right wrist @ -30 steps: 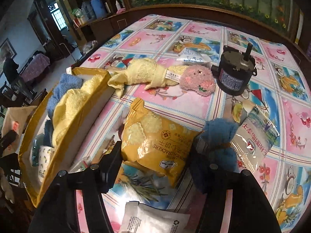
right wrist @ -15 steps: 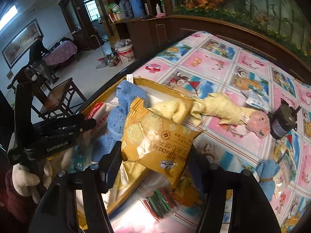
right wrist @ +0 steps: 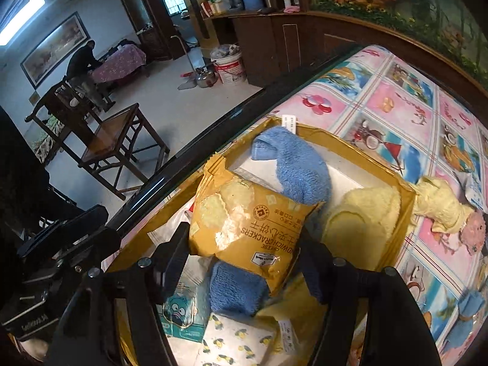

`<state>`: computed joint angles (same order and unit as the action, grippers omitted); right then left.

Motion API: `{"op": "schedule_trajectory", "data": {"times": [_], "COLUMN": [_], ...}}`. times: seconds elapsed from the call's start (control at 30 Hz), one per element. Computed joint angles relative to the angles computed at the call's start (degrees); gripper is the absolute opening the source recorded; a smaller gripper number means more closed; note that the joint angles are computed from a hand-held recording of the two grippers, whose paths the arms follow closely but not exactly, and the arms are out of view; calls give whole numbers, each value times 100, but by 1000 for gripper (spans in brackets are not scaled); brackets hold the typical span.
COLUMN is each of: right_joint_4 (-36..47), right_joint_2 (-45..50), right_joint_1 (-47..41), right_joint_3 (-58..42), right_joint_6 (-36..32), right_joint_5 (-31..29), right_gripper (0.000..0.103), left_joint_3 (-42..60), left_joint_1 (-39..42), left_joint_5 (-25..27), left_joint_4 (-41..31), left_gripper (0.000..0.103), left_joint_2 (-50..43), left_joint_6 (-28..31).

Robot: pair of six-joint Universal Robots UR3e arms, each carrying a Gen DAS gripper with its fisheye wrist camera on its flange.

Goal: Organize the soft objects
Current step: 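Release the packet in the tray with the left gripper while the right lowers the crackers bag in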

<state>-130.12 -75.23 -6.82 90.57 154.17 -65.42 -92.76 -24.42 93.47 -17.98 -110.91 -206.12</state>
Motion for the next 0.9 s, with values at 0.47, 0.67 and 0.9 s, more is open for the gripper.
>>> {"op": "schedule_trajectory", "data": {"times": [0.47, 0.67, 0.9], "right_joint_4": [627, 1210, 3311], "right_joint_2": [-870, -2258, -3681], "right_joint_1": [-827, -2282, -5231], "right_joint_3": [569, 1660, 2088], "right_joint_6": [-440, -1226, -3249], "right_joint_5": [1141, 1819, 2351], "right_gripper": [75, 75, 75], "left_joint_3": [1280, 1644, 1697], "left_joint_1": [-1208, -1777, -2001], "left_joint_5": [2379, 3026, 1811], "left_joint_4": [-1230, -1190, -738], "left_gripper": [55, 66, 69], "left_joint_2": [-595, -761, -535], "left_joint_6": [-23, 254, 684]}}
